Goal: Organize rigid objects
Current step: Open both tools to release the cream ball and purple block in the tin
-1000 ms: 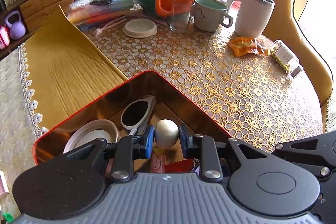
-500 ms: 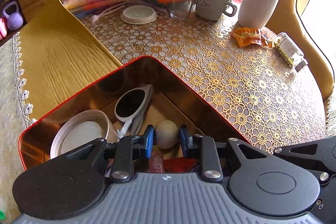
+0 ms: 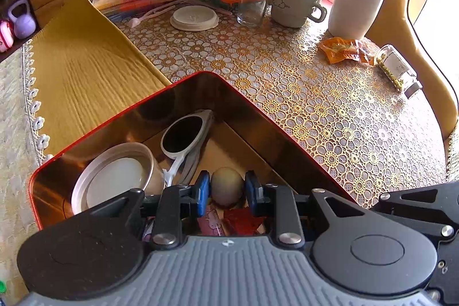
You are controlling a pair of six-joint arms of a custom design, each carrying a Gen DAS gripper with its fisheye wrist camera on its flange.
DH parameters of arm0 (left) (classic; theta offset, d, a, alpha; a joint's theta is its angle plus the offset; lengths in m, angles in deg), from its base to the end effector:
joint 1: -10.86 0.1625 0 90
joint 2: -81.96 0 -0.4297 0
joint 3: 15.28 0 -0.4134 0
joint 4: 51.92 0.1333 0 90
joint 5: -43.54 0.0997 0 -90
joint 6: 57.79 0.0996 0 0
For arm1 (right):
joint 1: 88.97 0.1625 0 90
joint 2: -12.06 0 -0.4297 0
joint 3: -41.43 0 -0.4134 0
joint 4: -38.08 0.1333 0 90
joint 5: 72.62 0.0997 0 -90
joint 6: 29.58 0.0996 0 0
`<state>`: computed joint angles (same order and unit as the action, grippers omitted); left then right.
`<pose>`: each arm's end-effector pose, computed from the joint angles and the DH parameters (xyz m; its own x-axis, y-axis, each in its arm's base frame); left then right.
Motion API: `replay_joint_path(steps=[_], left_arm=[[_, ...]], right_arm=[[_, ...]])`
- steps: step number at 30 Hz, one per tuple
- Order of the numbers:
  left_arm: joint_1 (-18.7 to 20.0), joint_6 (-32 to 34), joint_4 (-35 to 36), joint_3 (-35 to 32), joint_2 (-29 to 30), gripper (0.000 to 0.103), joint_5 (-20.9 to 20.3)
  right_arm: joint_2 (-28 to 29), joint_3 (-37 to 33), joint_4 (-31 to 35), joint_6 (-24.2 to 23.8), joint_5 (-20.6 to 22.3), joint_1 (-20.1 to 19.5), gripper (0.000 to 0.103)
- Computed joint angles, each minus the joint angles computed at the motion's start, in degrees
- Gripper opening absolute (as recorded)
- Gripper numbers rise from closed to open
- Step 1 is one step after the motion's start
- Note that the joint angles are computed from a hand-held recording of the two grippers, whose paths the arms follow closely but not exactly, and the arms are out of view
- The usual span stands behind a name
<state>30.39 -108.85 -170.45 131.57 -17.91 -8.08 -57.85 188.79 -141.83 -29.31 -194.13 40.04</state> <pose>-0.1970 -0.2769 0.1780 -0.7437 0.2590 -0.6163 0.5021 0.8251 -0.2592 0.2854 -0.2232 0.1011 -0.7363 -0.4454 0.5093 -0.6112 0.7608 -0.2182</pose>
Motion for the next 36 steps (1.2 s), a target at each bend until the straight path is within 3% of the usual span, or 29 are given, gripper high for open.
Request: replay_joint_path(steps=[8,19,29,36], left_arm=[[-1.89,-2.68,2.85,0.50,-4.54,0.026,-0.23],[-8.84,-6.03,9.84,0.24,-10.83,0.026,-0.38],[-16.69,-15.41,26.01,-1.06,-21.68,0.029,-0.55],[-26.08,-26.01,43.41,-2.96,-29.58,0.029,-1.39]], right_arm=[[-0.57,0.28,-0.07,0.66,-0.48,1.39,0.024],[-3.34,0.36,1.80,1.41,-1.53,4.83,0.026],[-5.27,0.28,3.50,3.39,-1.85,7.85,0.033],[-5.16,-0.28,3.71,4.29,-2.20,10.60,0.039]])
